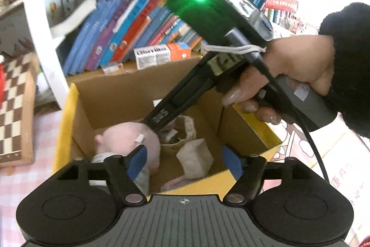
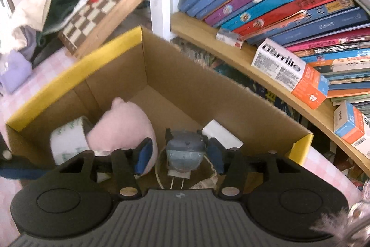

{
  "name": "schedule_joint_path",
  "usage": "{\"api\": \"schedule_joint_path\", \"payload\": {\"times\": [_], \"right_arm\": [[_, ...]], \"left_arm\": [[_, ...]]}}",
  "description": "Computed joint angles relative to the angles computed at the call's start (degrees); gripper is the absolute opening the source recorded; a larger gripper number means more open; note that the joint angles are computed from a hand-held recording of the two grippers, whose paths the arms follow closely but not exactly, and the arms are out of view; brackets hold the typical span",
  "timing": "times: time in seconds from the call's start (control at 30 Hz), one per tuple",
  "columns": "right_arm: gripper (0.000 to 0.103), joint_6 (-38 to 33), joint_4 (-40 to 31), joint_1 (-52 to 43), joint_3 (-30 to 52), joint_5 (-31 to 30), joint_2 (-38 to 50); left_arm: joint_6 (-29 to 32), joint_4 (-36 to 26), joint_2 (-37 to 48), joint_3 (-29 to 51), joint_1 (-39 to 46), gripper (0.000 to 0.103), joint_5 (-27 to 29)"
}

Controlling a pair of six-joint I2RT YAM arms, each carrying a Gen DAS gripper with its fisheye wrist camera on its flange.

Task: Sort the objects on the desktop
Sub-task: 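Lower the foam block and car into the yellow box and open both grippers, then withdraw both tools from the yellow box back over the table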

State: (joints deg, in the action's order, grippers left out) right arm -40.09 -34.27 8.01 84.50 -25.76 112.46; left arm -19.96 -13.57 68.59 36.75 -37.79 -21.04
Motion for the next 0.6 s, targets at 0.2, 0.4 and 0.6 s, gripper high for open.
{"api": "schedule_joint_path", "payload": {"times": [0.2,0.4,0.6], "right_arm": [[0.066,3.6,3.3,-3.6,-5.6,-3.7,-7.2],[0.073,6.2,6.5,-8.2,-15.4,-7.3,-19.2],[0.078,7.3,8.5,-13.7,-27.3,-10.3,-34.5]], "left_arm": [[-2.4,-5.4,-6.9,-2.0,-3.2,0.084,-5.2],[-7.0,-12.4,-14.1,-3.7,-7.6,0.086,-11.7],[-15.9,-23.4,-23.3,-4.9,-14.6,0.087,-19.0]]}}
